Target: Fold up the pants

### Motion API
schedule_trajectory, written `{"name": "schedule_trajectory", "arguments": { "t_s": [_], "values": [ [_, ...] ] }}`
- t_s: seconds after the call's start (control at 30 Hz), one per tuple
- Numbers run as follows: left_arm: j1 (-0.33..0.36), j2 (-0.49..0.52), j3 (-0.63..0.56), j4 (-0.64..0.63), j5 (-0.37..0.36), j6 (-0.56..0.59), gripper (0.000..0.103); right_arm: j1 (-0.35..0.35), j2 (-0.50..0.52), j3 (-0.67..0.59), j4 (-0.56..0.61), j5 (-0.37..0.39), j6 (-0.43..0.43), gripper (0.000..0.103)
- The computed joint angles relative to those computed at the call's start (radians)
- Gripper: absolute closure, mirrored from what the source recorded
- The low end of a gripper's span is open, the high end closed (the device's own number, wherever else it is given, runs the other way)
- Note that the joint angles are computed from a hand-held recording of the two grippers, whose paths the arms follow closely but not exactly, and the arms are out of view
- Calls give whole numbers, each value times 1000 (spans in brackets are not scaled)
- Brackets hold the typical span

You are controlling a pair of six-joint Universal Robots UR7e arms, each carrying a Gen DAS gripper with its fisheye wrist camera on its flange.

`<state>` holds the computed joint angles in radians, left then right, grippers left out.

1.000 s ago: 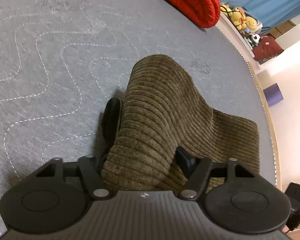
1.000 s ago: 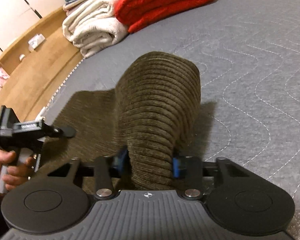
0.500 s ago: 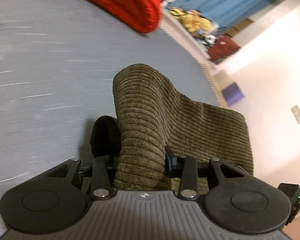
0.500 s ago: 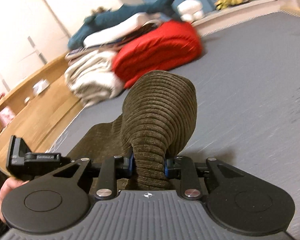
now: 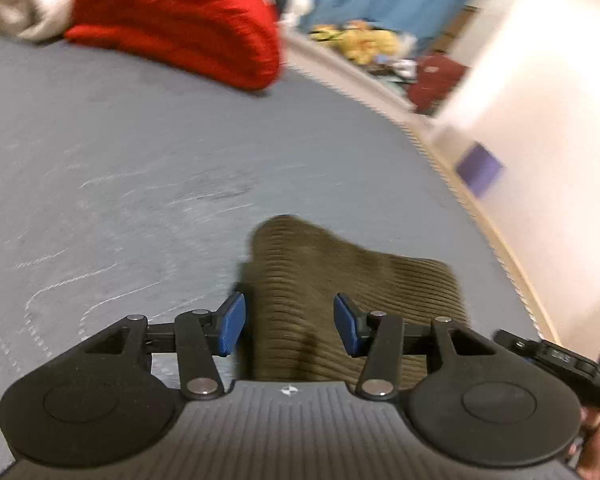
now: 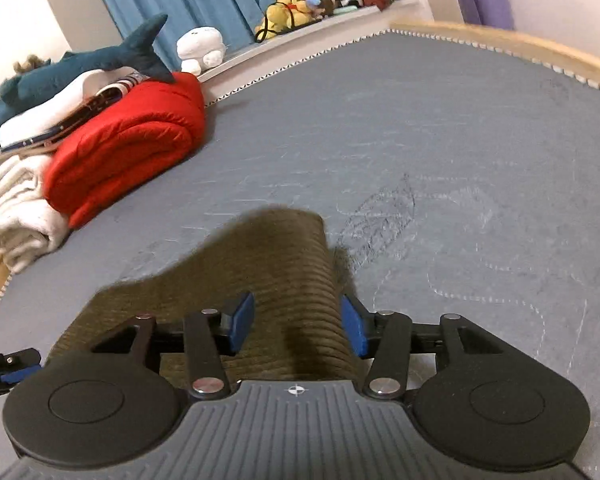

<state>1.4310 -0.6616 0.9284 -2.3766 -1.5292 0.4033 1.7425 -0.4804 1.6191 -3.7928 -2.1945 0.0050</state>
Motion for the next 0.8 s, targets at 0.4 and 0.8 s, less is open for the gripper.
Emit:
{"name": "schedule_trajectory", "arguments": {
  "t_s": [0.4, 0.8],
  "values": [
    [-59, -101, 248, 148, 286, 539, 71, 16, -39, 67, 351, -90, -34, 41],
    [2, 5, 55, 10, 38, -20, 24, 9, -76, 118, 319, 14, -3, 21]
  ]
}}
